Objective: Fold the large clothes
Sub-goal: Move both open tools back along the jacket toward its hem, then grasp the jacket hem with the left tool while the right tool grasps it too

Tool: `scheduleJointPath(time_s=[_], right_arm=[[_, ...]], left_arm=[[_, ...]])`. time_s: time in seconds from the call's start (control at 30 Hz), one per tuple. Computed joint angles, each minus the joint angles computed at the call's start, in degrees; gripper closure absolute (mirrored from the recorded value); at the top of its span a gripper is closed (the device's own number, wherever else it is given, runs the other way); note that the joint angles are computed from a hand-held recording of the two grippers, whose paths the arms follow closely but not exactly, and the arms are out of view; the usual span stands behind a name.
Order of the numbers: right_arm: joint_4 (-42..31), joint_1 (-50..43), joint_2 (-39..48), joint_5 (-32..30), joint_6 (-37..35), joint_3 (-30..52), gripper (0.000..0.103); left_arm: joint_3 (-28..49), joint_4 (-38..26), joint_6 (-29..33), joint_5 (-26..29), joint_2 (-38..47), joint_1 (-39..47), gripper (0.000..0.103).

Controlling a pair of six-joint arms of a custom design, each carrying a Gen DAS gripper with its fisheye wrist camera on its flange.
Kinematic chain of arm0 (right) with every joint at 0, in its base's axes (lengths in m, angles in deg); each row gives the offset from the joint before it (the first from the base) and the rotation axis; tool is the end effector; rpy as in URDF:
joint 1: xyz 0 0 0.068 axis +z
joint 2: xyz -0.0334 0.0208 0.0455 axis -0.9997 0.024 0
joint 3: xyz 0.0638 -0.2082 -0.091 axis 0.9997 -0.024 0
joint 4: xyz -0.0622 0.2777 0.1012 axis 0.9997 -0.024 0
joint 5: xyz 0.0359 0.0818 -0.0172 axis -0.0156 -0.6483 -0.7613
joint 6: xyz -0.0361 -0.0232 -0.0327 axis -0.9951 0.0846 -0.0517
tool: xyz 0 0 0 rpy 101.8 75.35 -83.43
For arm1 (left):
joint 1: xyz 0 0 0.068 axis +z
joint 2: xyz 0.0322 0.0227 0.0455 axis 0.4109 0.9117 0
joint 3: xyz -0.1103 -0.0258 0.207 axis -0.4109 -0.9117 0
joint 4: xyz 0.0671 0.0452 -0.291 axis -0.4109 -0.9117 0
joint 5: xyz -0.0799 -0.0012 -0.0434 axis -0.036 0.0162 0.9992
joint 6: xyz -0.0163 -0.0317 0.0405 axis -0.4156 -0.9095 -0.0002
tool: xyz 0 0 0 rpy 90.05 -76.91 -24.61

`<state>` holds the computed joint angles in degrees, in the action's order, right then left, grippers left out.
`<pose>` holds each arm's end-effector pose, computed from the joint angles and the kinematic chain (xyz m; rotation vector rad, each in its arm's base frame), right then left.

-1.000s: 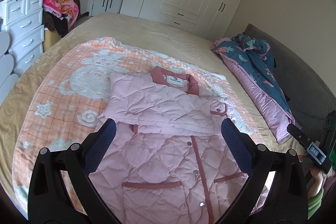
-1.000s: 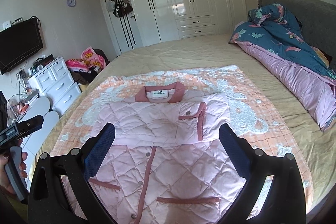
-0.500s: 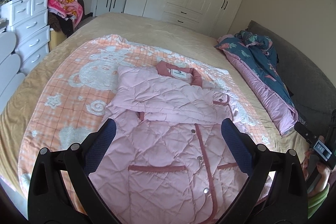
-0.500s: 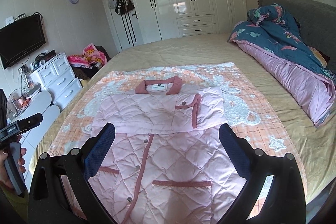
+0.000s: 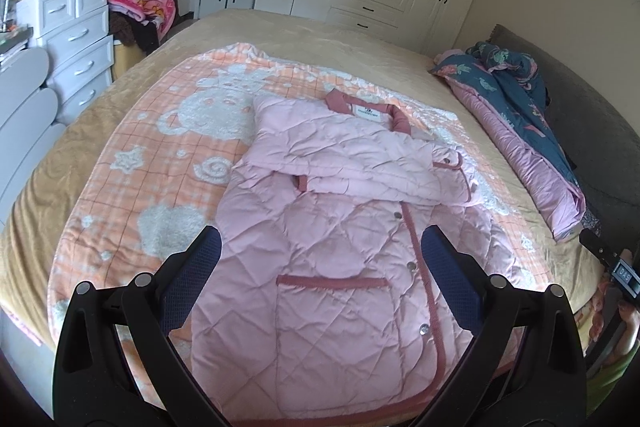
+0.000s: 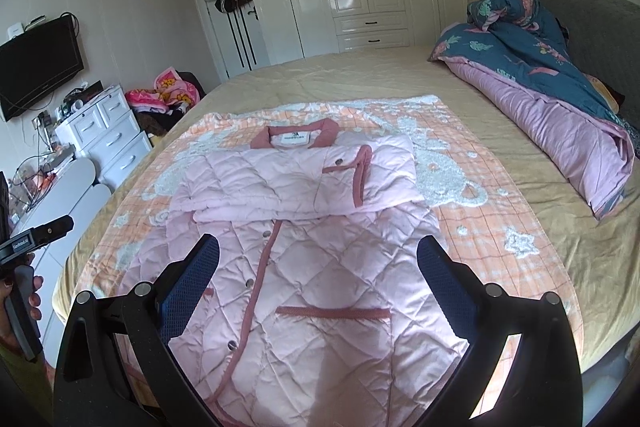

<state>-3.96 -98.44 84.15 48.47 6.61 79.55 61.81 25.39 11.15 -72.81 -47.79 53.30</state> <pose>0.2589 -0.0231 0.3111 -0.4679 2.2199 0.5159 0.1322 0.0616 0.2503 -0.5093 2.2228 -0.1159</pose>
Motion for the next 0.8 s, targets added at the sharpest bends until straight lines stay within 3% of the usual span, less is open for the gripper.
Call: scheduleJointPath(time_s=[0.23,0.37,0.73,0.8], right_arm=[[-0.5,-2.5,-0.6,-0.1,-3.4,-3.5,0.004],[-0.7,-3.5,-0.2,-0.5,-4.4,-4.3,0.004],[-1.0,-5.0,0.4,-0.4,-6.8,-6.6,0.004],[-1.1,-5.3,0.6,-0.1,-7.4,-7.0,0.004]], left_arm=[[-4.6,-4.0,4.5,3.6,-4.9,7.9,0.009],[-6.2,-6.0,8.7,8.7,-5.2,14.6,0.009],[-11.5,-11.4,23.8,16.3,-3.1,29.9,0.010],[-12.6,-12.3,26.4,16.9,-2.8,31.8,0.019]])
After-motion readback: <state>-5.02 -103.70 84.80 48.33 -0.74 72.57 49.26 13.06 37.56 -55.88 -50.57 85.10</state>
